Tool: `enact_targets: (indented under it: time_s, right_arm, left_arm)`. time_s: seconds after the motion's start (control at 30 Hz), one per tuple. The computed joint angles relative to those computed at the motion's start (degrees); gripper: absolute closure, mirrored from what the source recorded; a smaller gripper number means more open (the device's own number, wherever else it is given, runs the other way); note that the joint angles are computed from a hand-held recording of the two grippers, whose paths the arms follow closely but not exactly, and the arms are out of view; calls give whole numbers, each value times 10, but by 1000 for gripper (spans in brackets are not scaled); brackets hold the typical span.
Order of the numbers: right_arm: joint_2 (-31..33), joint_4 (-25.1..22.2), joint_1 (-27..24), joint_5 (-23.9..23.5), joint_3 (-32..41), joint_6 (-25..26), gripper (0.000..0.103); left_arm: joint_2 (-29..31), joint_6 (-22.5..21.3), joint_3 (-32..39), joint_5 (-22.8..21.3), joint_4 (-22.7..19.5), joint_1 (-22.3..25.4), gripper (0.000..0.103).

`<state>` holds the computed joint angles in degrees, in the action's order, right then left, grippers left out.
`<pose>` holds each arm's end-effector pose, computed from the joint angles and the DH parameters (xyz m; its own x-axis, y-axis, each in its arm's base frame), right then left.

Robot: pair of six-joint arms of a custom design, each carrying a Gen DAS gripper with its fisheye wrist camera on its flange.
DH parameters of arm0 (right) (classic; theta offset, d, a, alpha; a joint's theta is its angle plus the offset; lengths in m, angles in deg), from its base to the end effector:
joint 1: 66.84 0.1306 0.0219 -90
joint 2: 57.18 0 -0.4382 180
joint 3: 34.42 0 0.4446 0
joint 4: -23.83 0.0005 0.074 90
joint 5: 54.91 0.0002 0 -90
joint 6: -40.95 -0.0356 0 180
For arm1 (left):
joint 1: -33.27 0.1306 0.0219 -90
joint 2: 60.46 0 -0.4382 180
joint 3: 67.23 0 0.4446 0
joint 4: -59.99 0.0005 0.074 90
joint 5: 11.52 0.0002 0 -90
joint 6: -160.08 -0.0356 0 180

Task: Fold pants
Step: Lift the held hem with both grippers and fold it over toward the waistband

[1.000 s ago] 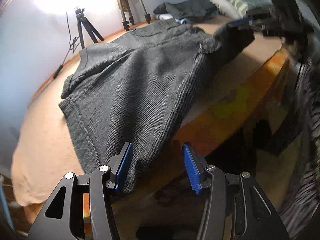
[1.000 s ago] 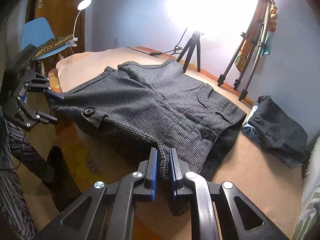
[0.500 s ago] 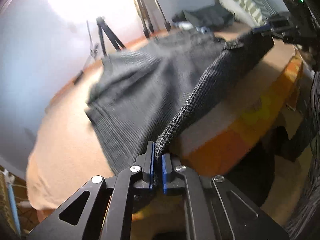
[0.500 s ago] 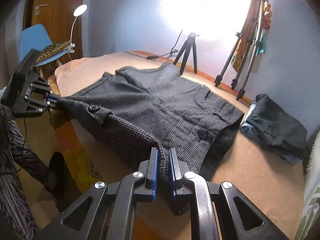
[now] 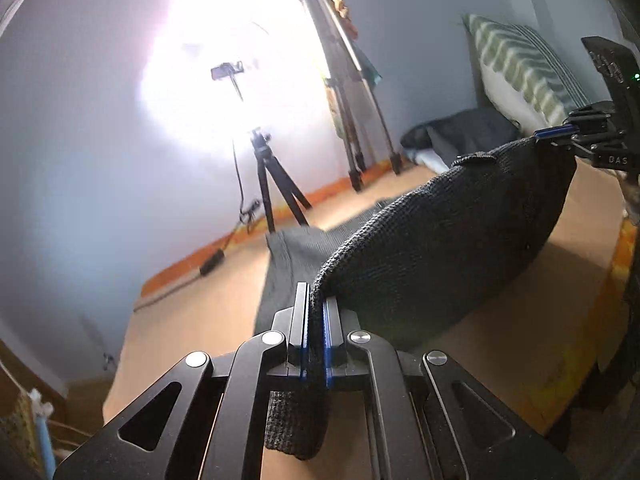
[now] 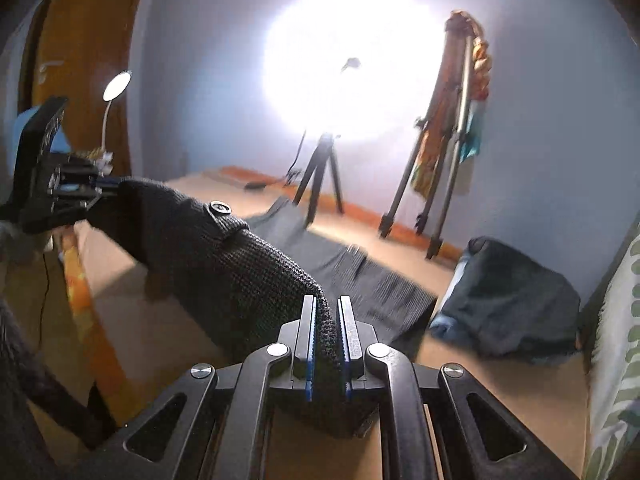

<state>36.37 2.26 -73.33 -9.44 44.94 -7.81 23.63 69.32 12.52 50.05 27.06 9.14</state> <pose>0.5598 -0.0391 0.4007 -0.1170 -0.4597 -0.8804 -0.7474 0.6245 -0.2268 0.4665 -0.1909 0.4689 -0.5524 0.2602 -0.7919 0.0211 0.9541 0.2988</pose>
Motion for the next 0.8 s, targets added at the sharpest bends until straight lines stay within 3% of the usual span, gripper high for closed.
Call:
enact_targets:
  time_s: [0.43,0.57,0.8]
  right_arm:
    - [91,44,47,63,132,-104,96]
    - [136,27,57,86,189,-124,96]
    - [216,-24,68,125,287,-142,96]
  left_arm:
    - [101,-52,102,18,42,59,99]
    - [147,-75,146,17,42,73,99]
    - [243,-91,241,25,5,90,99]
